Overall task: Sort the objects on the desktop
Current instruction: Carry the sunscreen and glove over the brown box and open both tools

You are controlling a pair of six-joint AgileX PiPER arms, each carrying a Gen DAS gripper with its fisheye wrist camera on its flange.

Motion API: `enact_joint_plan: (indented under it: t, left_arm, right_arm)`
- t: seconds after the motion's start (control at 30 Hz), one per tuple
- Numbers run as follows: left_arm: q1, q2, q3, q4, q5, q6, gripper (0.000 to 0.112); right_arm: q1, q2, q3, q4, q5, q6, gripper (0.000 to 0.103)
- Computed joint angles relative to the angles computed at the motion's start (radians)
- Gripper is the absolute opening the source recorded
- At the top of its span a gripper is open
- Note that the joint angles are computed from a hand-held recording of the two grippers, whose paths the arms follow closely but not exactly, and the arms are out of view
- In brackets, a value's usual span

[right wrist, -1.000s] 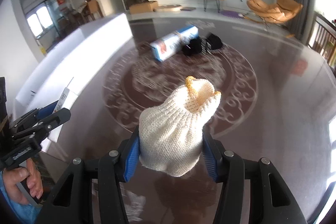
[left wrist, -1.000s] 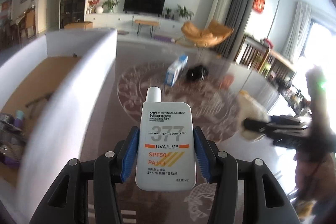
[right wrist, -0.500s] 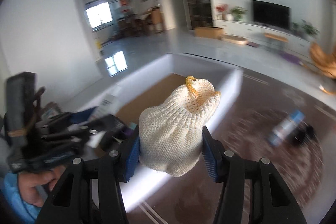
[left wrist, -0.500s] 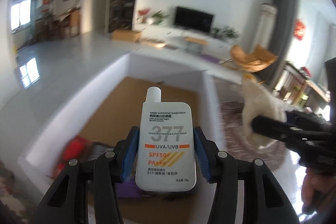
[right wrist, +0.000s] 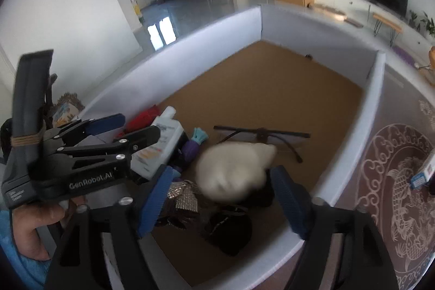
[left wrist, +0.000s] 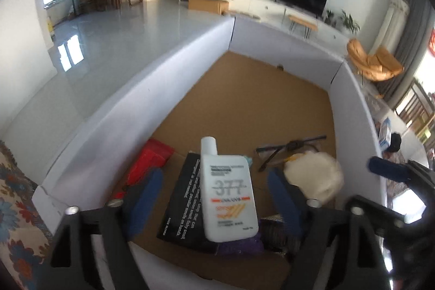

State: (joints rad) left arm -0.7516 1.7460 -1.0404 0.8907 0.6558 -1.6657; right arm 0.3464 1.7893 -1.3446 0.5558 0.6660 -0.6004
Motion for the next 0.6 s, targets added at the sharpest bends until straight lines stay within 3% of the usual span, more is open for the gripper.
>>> enact_joint_plan:
  t: [0.13, 0.2, 0.3, 0.37, 0.43, 0.5, 0.6]
  left_arm:
    - [-0.08, -0.022, 0.022, 0.127, 0.043, -0.171, 0.091]
    - [-0.126, -0.03, 0.014, 0.16, 0.066, -0.204, 0.091]
    - [-0.224, -0.022, -0.035, 0.203, 0.099, -0.221, 0.091]
    - [-0.285, 0.005, -0.107, 0.201, 0.098, -0.17, 0.091]
    - [-0.351, 0.043, -0.195, 0.186, 0.09, -0.101, 0.091]
    - [-0.396, 0.076, -0.275, 0.16, 0.082, -0.023, 0.091]
    - [-0.449, 0.225, -0.498, 0.044, 0.086, 0.178, 0.094]
  right_arm:
    - [-0.107, -0.12, 0.132, 0.155, -0.057, -0.165, 0.096]
    - [-0.176, -0.186, 0.225, 0.223, -0.114, -0.254, 0.103]
    - [-0.313, -0.246, 0.354, 0.311, -0.194, -0.41, 0.103]
    - [-0.418, -0.237, 0.427, 0.349, -0.258, -0.517, 0.103]
    - [-0.517, -0.188, 0.468, 0.291, -0.334, -0.529, 0.103]
    - [-0.609, -0.135, 0.473, 0.238, -0.363, -0.52, 0.103]
    - [-0.769, -0.042, 0.445, 0.196, -0.387, -0.544, 0.103]
